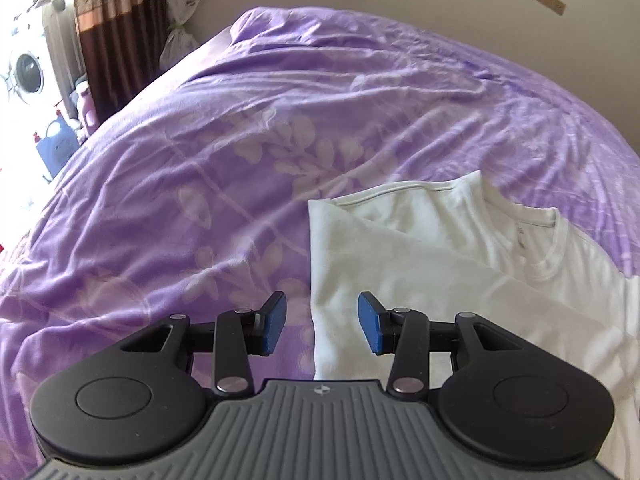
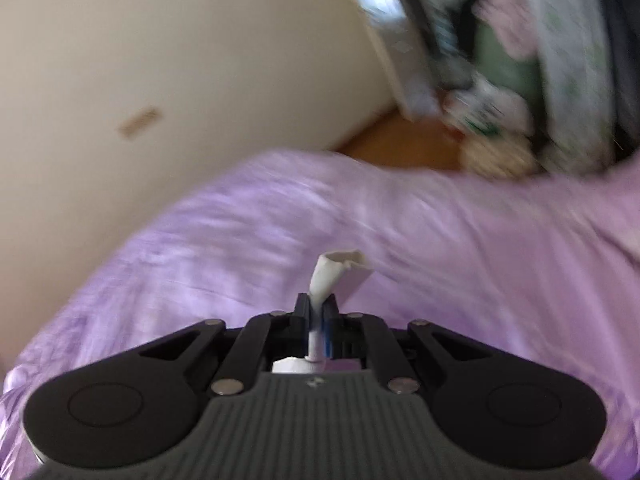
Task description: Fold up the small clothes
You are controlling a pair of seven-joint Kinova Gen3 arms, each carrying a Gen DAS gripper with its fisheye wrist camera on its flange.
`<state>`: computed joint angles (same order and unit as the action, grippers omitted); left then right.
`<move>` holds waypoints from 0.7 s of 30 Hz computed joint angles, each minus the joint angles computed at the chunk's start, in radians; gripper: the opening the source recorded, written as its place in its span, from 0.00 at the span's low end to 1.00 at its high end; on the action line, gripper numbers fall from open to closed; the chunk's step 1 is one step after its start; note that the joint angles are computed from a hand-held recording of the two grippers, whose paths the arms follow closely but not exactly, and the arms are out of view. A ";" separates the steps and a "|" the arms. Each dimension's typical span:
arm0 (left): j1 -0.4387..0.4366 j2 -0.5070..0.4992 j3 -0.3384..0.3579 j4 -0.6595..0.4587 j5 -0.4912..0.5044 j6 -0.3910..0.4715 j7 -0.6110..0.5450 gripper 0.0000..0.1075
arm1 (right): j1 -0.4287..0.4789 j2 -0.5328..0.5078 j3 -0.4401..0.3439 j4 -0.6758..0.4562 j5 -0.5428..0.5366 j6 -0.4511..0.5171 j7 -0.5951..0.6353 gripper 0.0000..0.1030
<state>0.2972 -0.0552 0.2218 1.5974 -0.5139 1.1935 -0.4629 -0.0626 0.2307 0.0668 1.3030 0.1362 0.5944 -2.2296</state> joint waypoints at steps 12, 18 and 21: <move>-0.004 -0.152 0.062 0.002 0.012 0.005 -0.084 0.42 | -0.327 0.001 -0.145 -0.341 0.071 0.134 0.034 0.01; -0.053 -0.235 0.019 0.028 0.132 -0.037 -0.203 0.42 | -0.515 0.155 -0.158 -0.549 0.044 0.197 0.040 0.01; -0.065 -0.275 -0.019 0.065 0.199 -0.067 -0.277 0.42 | -0.626 0.239 -0.121 -0.622 0.063 0.245 -0.017 0.01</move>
<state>0.2325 -0.3302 0.2024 1.6626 -0.3154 1.1262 -0.7402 -0.6883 0.4698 -0.0545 0.6812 0.1988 0.8399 -2.2467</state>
